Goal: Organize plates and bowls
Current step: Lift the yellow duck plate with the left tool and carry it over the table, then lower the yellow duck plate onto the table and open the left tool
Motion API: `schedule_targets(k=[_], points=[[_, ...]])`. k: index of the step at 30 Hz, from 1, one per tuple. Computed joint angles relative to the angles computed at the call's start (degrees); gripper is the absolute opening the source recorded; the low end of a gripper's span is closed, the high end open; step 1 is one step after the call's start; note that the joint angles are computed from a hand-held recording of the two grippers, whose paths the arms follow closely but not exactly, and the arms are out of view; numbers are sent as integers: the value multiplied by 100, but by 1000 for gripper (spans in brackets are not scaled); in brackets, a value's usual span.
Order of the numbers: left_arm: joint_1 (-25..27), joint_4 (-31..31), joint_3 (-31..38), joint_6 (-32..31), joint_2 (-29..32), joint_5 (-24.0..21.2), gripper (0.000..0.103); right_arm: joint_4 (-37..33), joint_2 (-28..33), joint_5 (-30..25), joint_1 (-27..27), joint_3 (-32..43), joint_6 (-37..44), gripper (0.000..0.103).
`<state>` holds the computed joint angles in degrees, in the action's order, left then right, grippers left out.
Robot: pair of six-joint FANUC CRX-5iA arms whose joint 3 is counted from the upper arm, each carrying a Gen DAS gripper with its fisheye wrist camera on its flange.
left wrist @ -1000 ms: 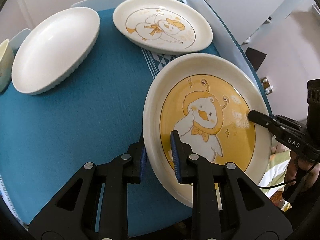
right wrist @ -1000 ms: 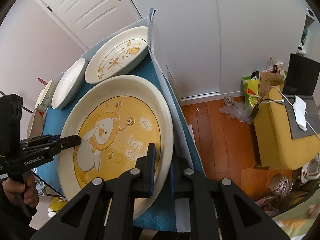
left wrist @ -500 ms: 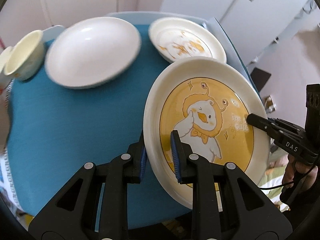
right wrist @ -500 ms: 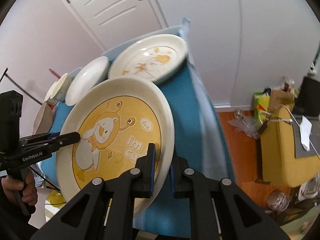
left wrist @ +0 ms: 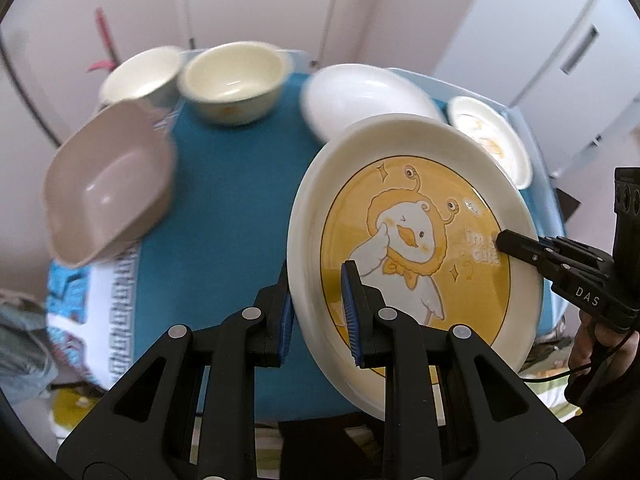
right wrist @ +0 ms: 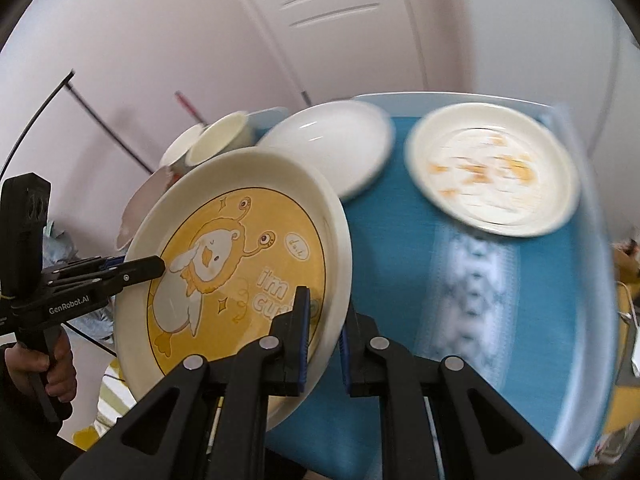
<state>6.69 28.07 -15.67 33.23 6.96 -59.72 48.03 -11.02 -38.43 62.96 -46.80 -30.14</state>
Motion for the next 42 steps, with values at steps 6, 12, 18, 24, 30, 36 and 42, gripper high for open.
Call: schedule_targets(k=[6,12,18,24,30,36,42], points=[[479,-143,249,-122,450,-21,19,-162,924,710,-374,616,503,12],[726,-86,365,-398,817,62,19,-231,1560,983,-592,1045,794,12],[745,-76,442,-492,1025,123,19,-213,1814,1092,-617,1127,719,12],[765,-29,392,-705,1016,181,19,-195,1759,1028,-577,1064,641,12],[697,-33,251,-705,901,365,23,-499,1876,849,-552,1288,849,13],[602,-61,158,-759,828,571,61,-594,1952,760,-544,1404,915,13],[597,93,-27,-905,678,743,68,-591,1961,705,-514,1417,899,13]])
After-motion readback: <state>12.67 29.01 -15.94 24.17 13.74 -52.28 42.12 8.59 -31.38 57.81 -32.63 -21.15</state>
